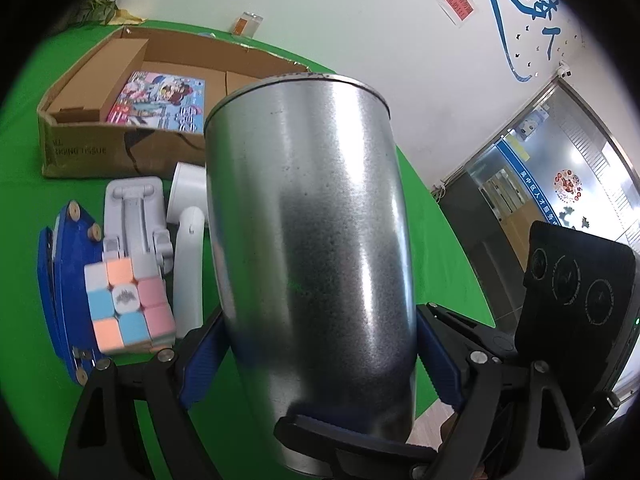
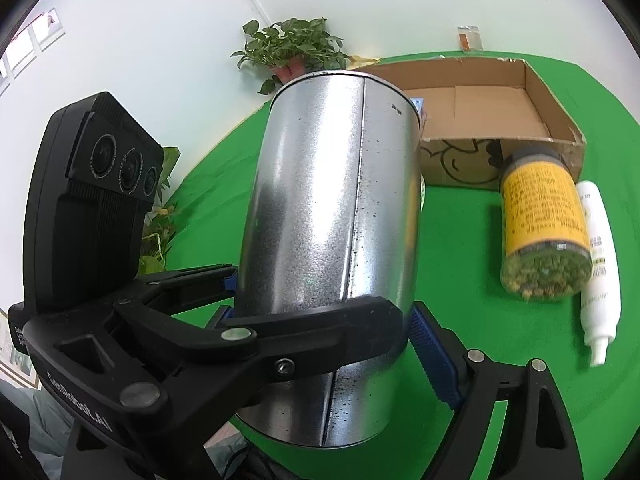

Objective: Organize rigid objects
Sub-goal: 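Lift the silver can with the right gripper and carry it over the box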

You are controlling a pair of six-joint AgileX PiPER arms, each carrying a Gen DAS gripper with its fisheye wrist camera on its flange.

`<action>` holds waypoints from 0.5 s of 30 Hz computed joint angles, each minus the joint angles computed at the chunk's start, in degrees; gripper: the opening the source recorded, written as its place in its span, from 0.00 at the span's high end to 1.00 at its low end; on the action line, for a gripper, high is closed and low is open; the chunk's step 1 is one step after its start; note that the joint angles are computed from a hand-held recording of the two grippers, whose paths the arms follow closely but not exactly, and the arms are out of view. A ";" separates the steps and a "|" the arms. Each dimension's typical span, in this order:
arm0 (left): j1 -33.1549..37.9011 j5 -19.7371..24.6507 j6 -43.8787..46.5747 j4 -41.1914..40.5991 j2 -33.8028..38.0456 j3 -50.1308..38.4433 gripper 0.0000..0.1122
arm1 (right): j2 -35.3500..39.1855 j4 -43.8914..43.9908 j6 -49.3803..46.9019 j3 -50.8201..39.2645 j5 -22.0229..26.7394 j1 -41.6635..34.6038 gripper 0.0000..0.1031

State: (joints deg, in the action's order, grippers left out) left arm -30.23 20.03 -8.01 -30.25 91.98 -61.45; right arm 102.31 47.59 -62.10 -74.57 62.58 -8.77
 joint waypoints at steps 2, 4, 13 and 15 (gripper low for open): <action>0.61 0.44 0.74 0.21 0.21 -1.01 0.23 | 1.12 0.29 0.12 -2.05 0.26 0.10 0.18; 1.41 1.58 0.86 1.54 1.22 -3.51 0.23 | 2.09 0.46 0.82 -4.45 0.47 0.49 0.18; 5.71 8.27 2.34 6.28 6.47 -16.27 0.23 | 7.19 -0.79 7.25 -17.60 1.80 2.88 0.18; 7.17 10.93 2.77 7.33 8.34 -20.83 0.23 | 10.42 -1.64 10.02 -24.36 3.27 3.78 0.18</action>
